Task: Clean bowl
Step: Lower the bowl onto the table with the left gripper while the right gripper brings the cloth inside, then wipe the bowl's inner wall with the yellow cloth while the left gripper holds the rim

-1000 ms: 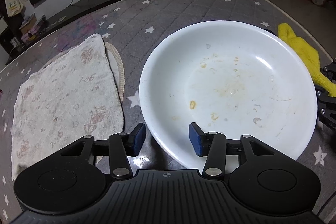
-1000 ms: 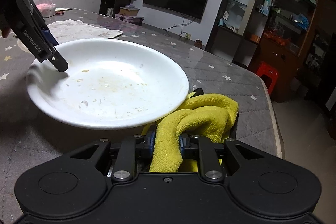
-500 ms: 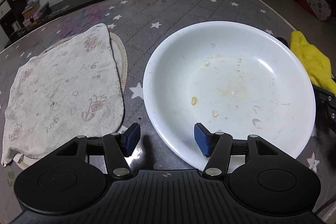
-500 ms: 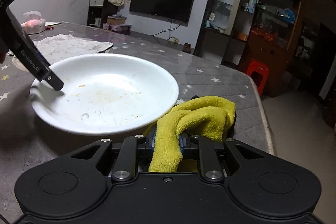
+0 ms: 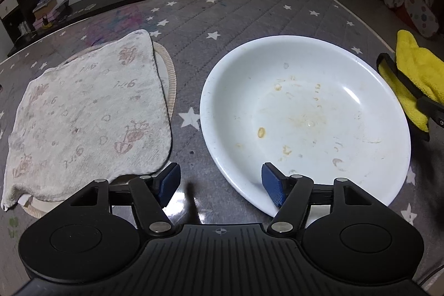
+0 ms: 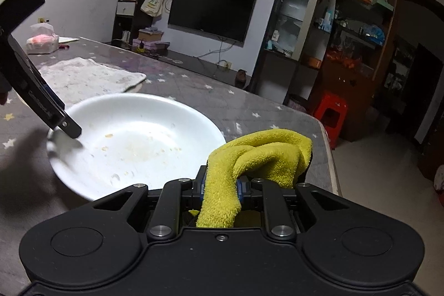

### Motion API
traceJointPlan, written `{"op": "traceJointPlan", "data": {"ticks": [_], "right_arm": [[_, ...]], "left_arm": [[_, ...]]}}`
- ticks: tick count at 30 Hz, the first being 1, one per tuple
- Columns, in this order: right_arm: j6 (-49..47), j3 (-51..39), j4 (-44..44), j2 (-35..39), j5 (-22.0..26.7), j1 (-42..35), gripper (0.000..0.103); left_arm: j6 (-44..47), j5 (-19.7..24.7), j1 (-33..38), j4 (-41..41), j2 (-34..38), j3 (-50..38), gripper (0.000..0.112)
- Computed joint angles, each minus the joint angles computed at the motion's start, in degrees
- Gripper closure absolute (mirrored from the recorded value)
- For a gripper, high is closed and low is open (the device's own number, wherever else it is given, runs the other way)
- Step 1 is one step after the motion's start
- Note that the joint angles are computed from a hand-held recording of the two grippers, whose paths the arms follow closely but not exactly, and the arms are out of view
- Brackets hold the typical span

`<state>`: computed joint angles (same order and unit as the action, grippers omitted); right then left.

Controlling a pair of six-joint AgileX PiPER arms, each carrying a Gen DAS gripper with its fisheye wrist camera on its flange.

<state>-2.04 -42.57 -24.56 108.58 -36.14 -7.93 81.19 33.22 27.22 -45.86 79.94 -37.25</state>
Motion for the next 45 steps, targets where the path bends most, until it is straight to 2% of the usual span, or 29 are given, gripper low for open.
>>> {"op": "traceJointPlan", "data": {"ticks": [7, 14, 21, 24, 32, 36, 43, 45], "right_arm": [[6.00, -0.89, -5.28, -1.84, 1.78, 2.40, 0.082], [14.13, -3.30, -10.63, -0.02, 3.88, 5.54, 0.082], [27.31, -5.59, -18.00, 2.37, 3.48, 7.26, 0.082], [30.18, -6.00, -20.10, 2.77, 3.76, 8.06, 0.082], [47.76, -7.90, -31.40, 3.86, 3.43, 5.91, 0.082], [49.52, -8.50, -32.17, 4.84, 5.14, 5.76, 0.082], [44.62, -8.70, -29.18, 5.36, 7.97, 7.56, 0.082], [39.61, -7.71, -25.33, 5.00, 8.11, 8.04, 0.072]], "left_arm": [[2.58, 2.07, 2.46, -2.19, 0.24, -0.04, 0.044], [2.80, 3.63, 4.23, -3.88, 0.56, 0.21, 0.045], [2.26, 4.86, 4.82, -4.11, 0.34, 0.40, 0.054], [1.62, 5.01, 4.66, -4.13, 0.60, 0.48, 0.057], [0.53, 4.07, 2.34, -3.81, 0.87, 1.21, 0.069], [1.24, 3.55, 1.11, -4.57, 1.13, 1.91, 0.076], [0.94, 0.92, -0.52, -5.16, 0.51, 3.04, 0.075], [1.48, 0.77, -0.51, -5.55, 0.66, 3.11, 0.075]]}}
